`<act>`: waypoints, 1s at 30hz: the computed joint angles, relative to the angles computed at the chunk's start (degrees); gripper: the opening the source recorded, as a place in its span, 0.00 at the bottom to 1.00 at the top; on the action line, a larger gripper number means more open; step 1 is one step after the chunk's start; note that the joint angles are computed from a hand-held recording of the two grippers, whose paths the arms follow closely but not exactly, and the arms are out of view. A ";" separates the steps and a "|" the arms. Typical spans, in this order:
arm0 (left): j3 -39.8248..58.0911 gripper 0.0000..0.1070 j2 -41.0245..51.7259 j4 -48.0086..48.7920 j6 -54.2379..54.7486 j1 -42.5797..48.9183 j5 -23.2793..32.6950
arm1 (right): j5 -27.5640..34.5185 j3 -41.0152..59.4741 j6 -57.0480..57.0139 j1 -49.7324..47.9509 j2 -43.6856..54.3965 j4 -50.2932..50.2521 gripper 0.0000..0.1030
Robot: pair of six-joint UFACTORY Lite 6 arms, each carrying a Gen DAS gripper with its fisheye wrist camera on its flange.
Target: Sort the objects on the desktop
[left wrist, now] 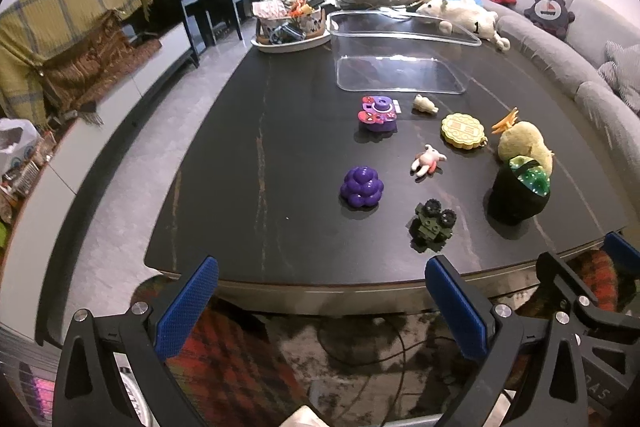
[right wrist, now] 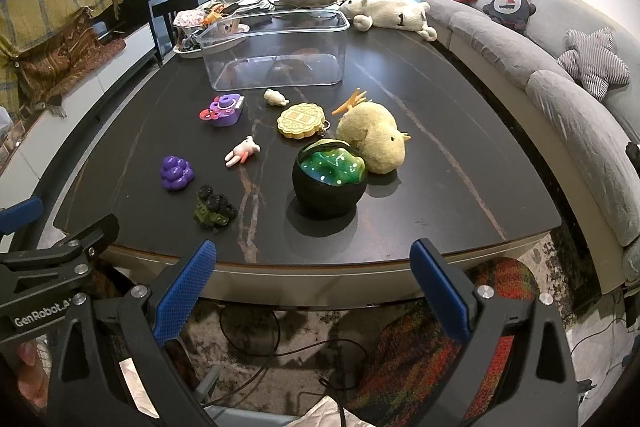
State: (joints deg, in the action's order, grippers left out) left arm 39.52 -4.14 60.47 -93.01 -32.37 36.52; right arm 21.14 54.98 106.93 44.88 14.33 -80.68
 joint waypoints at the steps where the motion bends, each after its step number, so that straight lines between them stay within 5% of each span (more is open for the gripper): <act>1: -0.05 0.96 0.10 0.79 -1.23 -0.52 0.58 | 0.03 -0.01 -0.16 0.00 0.05 0.02 0.94; 5: 1.10 0.96 1.91 2.77 -7.15 -4.63 4.85 | -0.92 -1.34 2.81 -0.40 -0.49 -3.11 0.94; 9: -0.29 0.96 -2.17 0.10 -3.13 -1.97 -1.46 | 0.62 0.66 -3.78 0.69 0.94 2.17 0.94; 30: -0.33 0.96 -0.99 0.47 -1.70 -0.86 -4.17 | 0.85 0.57 2.04 1.15 1.68 -4.20 0.94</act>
State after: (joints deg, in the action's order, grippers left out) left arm 39.20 -5.13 60.94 -94.71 -33.23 32.35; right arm 21.99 55.55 108.97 46.04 16.01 -84.89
